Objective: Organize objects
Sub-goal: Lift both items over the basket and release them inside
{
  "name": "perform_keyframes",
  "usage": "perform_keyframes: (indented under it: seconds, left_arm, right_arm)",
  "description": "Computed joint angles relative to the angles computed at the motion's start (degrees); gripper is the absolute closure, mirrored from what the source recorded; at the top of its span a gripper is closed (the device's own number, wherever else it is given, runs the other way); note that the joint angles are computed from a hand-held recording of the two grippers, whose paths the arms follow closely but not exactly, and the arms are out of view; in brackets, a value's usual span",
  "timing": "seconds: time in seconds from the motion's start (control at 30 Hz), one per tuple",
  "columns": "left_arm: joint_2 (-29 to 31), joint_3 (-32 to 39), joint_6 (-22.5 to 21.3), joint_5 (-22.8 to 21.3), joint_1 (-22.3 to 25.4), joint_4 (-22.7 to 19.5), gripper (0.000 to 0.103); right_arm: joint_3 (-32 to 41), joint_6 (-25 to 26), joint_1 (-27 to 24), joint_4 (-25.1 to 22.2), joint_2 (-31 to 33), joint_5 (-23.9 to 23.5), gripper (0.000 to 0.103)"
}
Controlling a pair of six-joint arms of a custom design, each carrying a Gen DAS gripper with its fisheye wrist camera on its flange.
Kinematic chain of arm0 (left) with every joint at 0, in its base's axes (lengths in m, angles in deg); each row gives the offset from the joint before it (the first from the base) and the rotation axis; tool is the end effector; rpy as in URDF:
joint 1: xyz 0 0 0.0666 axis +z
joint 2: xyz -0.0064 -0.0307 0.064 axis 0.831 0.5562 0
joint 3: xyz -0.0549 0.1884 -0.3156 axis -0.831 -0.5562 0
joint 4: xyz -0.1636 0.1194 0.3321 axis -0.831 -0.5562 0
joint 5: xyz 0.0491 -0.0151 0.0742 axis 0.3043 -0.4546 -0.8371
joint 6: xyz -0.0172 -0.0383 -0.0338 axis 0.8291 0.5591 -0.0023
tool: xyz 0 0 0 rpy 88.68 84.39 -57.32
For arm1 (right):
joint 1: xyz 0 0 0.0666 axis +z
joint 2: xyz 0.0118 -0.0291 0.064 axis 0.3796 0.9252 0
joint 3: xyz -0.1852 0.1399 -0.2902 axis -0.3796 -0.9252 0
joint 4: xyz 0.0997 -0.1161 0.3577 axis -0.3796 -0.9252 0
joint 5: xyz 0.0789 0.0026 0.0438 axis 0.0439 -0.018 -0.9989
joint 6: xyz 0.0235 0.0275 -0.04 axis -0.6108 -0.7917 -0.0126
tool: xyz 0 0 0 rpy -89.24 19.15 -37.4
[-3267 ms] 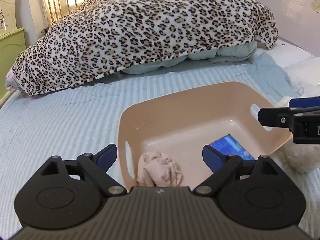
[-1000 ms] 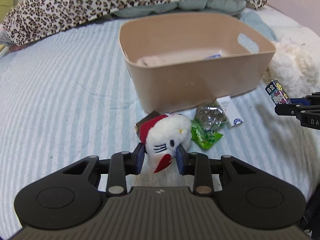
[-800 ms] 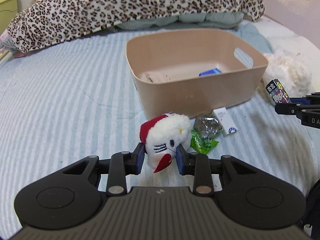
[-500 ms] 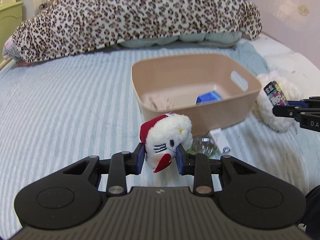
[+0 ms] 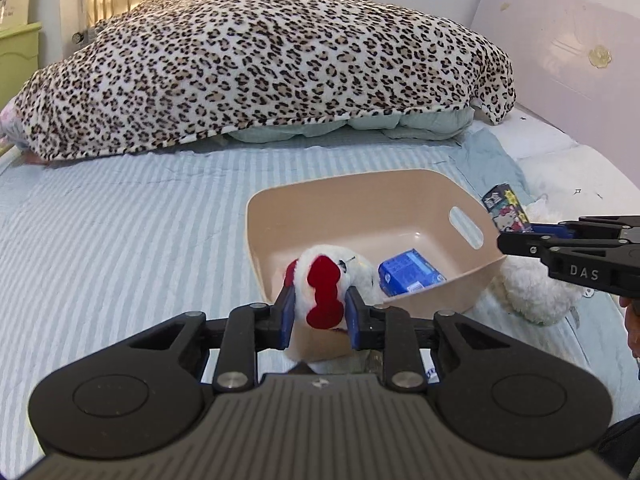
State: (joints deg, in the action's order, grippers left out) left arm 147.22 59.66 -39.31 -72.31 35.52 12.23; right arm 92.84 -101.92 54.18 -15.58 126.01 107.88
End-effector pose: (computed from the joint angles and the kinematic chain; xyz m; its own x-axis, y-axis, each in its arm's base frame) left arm 0.3815 -0.1559 0.6289 -0.5038 0.3980 -0.7667 0.6614 0.7486 -0.0461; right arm 0.2661 0.1419 0.6328 -0.5742 0.1893 -0.7965 0.2404 0.9690 0.0570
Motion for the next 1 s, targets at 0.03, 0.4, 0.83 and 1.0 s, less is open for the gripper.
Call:
perform_keyframes:
  seconds: [0.03, 0.4, 0.83, 1.0]
  left_arm:
    - [0.77, 0.62, 0.19, -0.55, -0.50, 0.39, 0.079]
    - [15.44, 12.17, 4.08, -9.26, -5.60, -1.63, 0.088]
    - [15.91, 11.35, 1.80, -11.18, -7.01, -1.93, 0.024]
    - [13.30, 10.17, 2.06, -10.05, -6.28, -2.11, 0.018]
  right_arm:
    - [0.20, 0.40, -0.50, 0.23, 0.33, -0.40, 0.082]
    - [-0.25, 3.12, -8.61, 2.67, 5.23, -8.29, 0.082]
    - [-1.35, 3.27, -11.21, 1.21, 6.71, -11.23, 0.039]
    - [-0.15, 1.32, -9.30, -0.73, 5.92, -8.70, 0.025]
